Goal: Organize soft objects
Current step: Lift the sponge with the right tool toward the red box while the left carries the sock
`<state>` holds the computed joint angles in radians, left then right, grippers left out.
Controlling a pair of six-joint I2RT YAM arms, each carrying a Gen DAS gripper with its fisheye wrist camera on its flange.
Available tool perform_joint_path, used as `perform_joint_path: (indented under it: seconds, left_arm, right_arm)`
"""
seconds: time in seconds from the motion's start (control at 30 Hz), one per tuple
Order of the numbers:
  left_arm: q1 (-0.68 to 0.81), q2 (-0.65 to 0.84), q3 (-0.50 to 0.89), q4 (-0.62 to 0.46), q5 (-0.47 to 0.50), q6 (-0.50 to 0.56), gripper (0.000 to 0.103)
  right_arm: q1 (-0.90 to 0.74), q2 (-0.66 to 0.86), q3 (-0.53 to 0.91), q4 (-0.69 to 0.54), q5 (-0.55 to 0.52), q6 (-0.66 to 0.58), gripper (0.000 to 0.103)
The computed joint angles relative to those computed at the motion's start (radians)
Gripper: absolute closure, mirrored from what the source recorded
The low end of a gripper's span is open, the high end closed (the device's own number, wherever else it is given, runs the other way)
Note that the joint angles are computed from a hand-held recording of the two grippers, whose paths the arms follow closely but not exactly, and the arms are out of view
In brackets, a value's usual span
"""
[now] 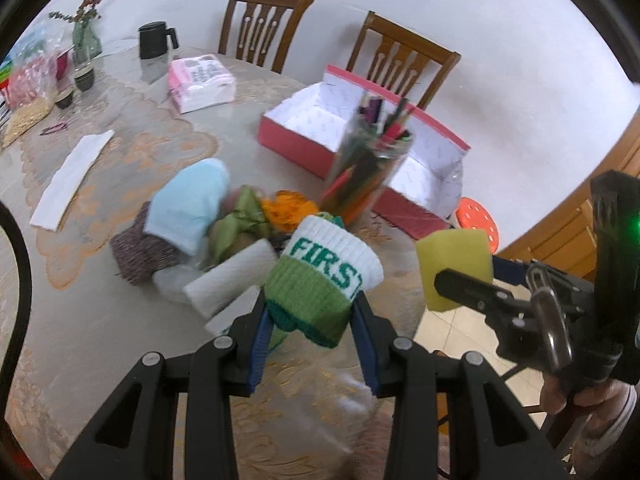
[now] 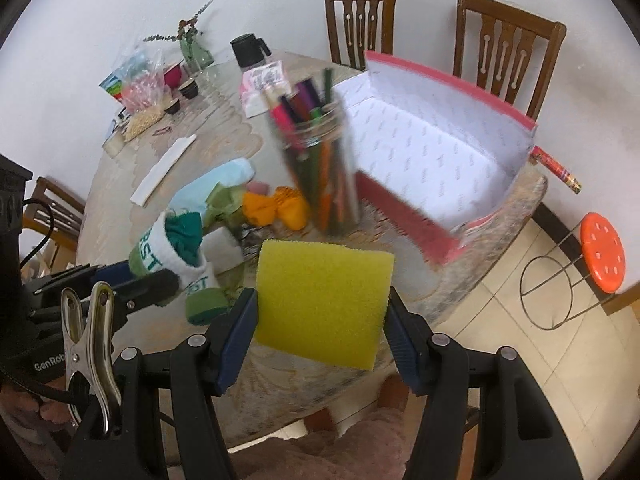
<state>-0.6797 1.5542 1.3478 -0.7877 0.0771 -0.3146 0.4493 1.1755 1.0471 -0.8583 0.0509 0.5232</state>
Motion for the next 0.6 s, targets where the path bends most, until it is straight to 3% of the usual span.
perform_joint_path:
  seconds: [0.3,0.6]
  left_arm:
    - [-0.099,0.14,0.18,-0.02,-0.022,-0.064,0.063]
    - [-0.178,0.303,0.4,-0.034,-0.046,-0.112,0.063]
  right_arm:
    - [-0.23,-0.007,0.052,-0.049,-0.097,-0.216,0.041]
    - [-0.45,0.1,0.182,-0.08,-0.211,-0.486,0.041]
